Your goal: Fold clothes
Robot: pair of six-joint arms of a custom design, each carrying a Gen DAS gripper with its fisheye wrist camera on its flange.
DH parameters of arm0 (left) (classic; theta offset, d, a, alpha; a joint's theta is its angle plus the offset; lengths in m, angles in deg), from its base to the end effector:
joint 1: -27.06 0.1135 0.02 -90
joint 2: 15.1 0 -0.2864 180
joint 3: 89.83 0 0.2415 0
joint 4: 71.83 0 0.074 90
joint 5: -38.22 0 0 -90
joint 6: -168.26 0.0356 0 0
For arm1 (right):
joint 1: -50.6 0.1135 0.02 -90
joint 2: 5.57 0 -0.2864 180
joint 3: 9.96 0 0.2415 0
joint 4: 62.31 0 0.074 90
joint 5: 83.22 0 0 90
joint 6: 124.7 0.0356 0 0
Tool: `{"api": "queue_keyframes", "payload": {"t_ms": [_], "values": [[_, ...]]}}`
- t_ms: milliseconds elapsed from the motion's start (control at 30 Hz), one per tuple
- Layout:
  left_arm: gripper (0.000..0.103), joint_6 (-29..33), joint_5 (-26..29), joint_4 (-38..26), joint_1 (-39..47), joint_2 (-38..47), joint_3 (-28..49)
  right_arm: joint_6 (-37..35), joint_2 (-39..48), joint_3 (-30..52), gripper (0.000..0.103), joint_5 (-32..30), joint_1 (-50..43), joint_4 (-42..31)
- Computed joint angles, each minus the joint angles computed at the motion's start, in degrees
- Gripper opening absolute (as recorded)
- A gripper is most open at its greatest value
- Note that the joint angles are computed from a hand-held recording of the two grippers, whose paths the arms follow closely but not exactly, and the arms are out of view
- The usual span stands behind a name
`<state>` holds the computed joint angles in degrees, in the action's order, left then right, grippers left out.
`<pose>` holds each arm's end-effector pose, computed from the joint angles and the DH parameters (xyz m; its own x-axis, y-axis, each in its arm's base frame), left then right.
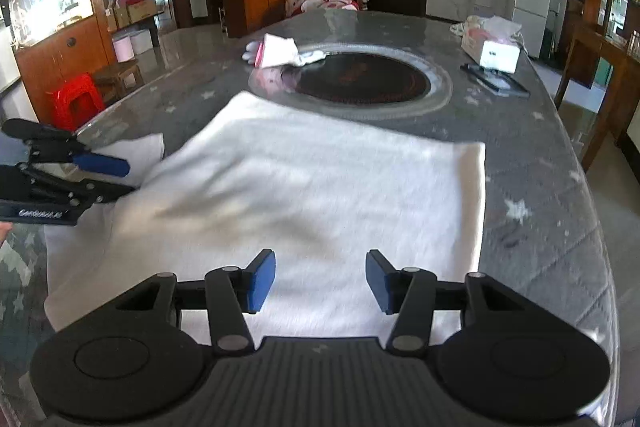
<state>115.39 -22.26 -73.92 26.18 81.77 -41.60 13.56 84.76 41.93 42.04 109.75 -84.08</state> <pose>0.2800 -0.0218 0.1353 -0.4208 0.5318 -0.7349 0.7265 0.6827 0.0780 0.1520 0.2144 0.1603 -0.7096 0.0001 -0.7046 -0.0367 0.9986 0.0372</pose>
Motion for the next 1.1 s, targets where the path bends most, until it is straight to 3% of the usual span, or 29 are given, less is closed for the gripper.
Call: {"api": "queue_keyframes", "payload": {"t_ms": [100,167,233,300,667,867,1100], "values": [[0.038,-0.12,0.97,0.84,0.73,1.46,0.32,2.65,0.43,-0.06,0.051,0.31,1.66,-0.83],[0.03,0.03,1.7,1.89,1.4,2.06,0.24,3.48,0.78,-0.14,0.053,0.33,2.1,-0.9],[0.01,-0.99,1.35,3.32,2.21,2.07,-0.3,4.29,1.21,-0.25,0.053,0.29,2.36,-0.88],[0.007,-2.88,1.34,4.29,3.49,1.93,-0.64,5.18,1.45,-0.41,0.053,0.46,2.76,-0.98],[0.006,-20.06,10.83,7.69,23.29,-3.29,-1.93,6.79,1.85,-0.14,0.057,1.28,4.2,-1.94],[0.005,-20.24,12.05,6.35,32.09,-0.95,0.91,6.34,2.24,1.8,0.058,1.53,6.07,-3.27],[0.004,-18.11,8.23,7.46,34.4,2.87,0.33,-2.39,6.21,8.11,0.058,-1.83,10.34,-1.41]]}}
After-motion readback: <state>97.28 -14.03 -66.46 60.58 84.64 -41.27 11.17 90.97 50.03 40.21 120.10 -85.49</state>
